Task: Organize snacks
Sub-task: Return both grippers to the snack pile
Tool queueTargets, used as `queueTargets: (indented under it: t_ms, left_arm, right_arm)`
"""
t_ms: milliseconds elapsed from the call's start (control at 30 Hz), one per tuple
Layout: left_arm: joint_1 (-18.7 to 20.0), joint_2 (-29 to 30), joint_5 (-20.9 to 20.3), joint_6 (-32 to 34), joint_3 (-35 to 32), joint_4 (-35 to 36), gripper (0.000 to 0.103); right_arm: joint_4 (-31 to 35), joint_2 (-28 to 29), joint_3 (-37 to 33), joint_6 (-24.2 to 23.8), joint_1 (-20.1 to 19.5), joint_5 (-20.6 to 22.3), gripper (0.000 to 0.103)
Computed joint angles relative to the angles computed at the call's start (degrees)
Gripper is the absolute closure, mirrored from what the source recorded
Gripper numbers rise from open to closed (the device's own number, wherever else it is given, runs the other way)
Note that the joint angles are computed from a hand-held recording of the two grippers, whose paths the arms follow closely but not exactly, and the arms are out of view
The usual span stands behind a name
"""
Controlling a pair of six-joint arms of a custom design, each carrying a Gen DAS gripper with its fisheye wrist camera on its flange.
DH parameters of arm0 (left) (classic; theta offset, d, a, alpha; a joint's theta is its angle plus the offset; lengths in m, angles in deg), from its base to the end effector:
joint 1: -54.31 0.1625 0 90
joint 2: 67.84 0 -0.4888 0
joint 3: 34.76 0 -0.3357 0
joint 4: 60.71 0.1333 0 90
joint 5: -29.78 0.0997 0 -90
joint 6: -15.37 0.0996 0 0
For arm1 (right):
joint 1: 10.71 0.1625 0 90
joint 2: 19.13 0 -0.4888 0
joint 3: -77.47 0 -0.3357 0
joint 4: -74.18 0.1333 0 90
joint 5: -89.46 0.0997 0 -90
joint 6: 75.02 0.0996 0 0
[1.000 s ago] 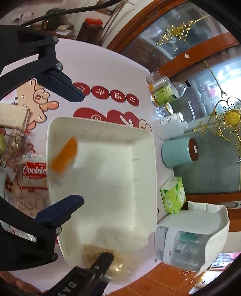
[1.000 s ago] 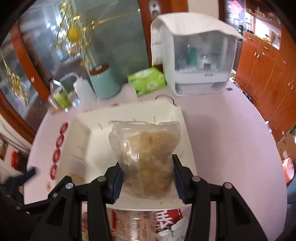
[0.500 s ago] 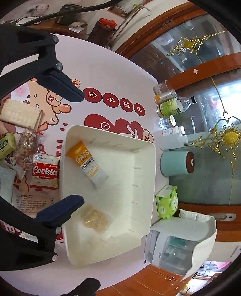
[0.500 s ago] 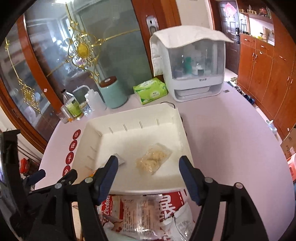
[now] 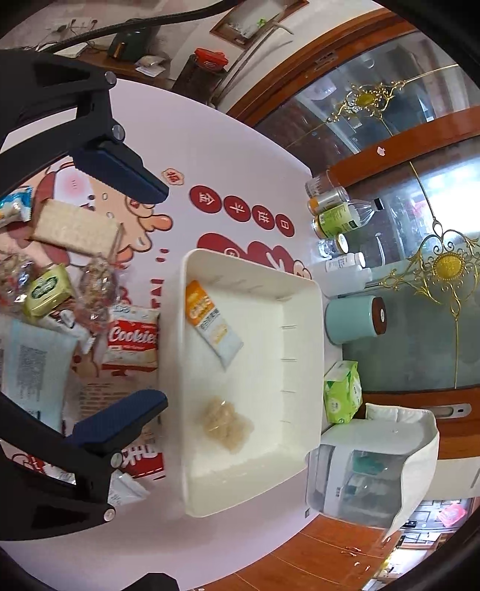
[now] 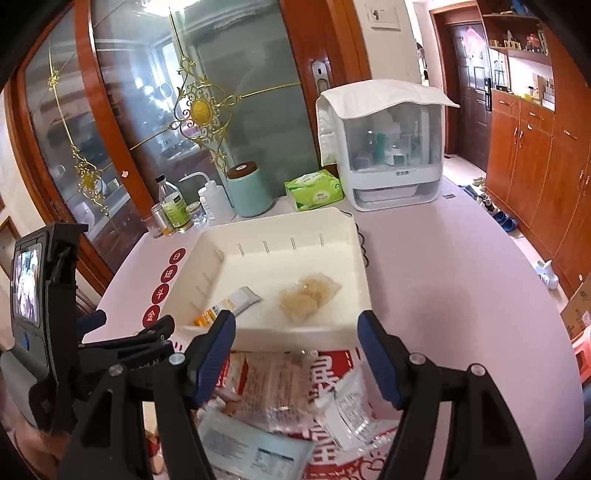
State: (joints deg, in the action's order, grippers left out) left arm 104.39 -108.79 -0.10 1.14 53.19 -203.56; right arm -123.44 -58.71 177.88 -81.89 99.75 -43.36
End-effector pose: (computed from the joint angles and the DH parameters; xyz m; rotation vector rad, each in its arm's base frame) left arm -0.2823 -0.6796 0.1981 0.4182 2.1214 -0.6676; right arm 0.2928 -0.5972 0.2035 0.1629 -2.3076 1.0856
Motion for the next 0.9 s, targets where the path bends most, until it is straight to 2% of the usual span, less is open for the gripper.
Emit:
queueTargets:
  t_ms: [233,400,633,900]
  left_arm:
    - [-0.92,-1.42,-1.49,-3.05,5.89,-4.69,0.003]
    - [-1.38,-2.03,-2.83,-4.04,10.13,-7.54,0.003]
    - [-2.11,-4.01,-3.28,-3.11,15.67,-9.91,0.003]
    - [-1.67,-8.12,-3.45,1.14,21.72,-14.17,0.003]
  right_arm:
    - [-8.35,-2.86,8.08,-2.28,-1.49,3.05,0.034]
    - [-16.62,-3.61,12.98,-5.16,-2.34,4.58,0.028]
    - [-23.07,-2.76,16.62,-7.22,-2.28,4.23,0.026]
    - [-26.55,-0.59,19.20,-5.68,-0.96,2.32,0.025]
